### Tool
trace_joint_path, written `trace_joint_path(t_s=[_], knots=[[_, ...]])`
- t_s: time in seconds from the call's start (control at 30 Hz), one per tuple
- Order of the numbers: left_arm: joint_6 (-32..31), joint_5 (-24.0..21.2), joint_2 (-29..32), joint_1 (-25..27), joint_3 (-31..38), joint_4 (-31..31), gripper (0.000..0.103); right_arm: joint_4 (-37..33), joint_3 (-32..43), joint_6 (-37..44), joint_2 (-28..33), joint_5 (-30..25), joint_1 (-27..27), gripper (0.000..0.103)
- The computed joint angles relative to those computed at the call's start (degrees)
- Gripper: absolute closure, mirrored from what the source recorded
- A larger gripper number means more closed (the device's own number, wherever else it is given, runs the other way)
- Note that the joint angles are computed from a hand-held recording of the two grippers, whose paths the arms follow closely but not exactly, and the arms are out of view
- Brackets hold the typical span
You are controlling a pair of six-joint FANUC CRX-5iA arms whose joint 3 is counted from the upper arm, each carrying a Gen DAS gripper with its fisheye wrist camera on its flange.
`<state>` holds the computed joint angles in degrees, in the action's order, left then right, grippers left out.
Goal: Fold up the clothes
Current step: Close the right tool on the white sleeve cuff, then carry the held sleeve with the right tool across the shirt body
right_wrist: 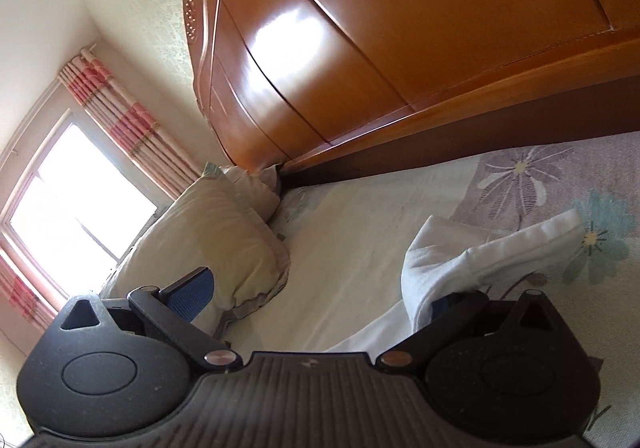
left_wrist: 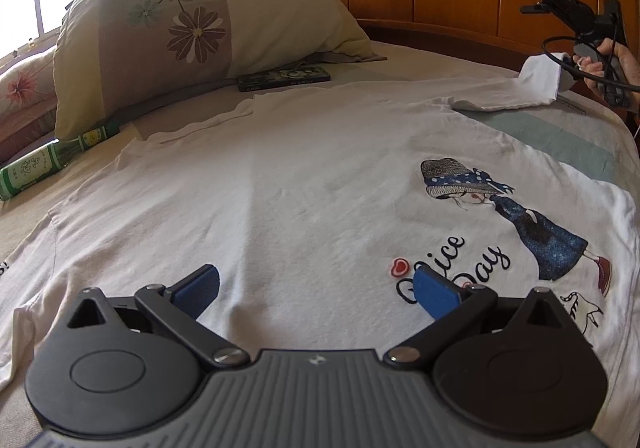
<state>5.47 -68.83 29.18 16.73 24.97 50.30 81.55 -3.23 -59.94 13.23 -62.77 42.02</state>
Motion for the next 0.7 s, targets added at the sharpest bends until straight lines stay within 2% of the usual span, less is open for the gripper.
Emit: trace_joint_path(t_s=[0.2,0.33,0.7], knots=[[3.22,-5.12,2.87,0.8,6.41,-2.58,0.001,-1.77,6.82,5.38,3.57,3.39,0.31,0.0],[-0.65,-7.69,3.45,1.54,8.0,-2.56,0.001,-6.93,12.53,12.49,6.73,5.4,1.22,0.0],[4.4,-8.66,5.75,2.7,13.56,-3.51,0.001,-11.38,24.86,21.99,14.08,8.13,1.99,0.0]])
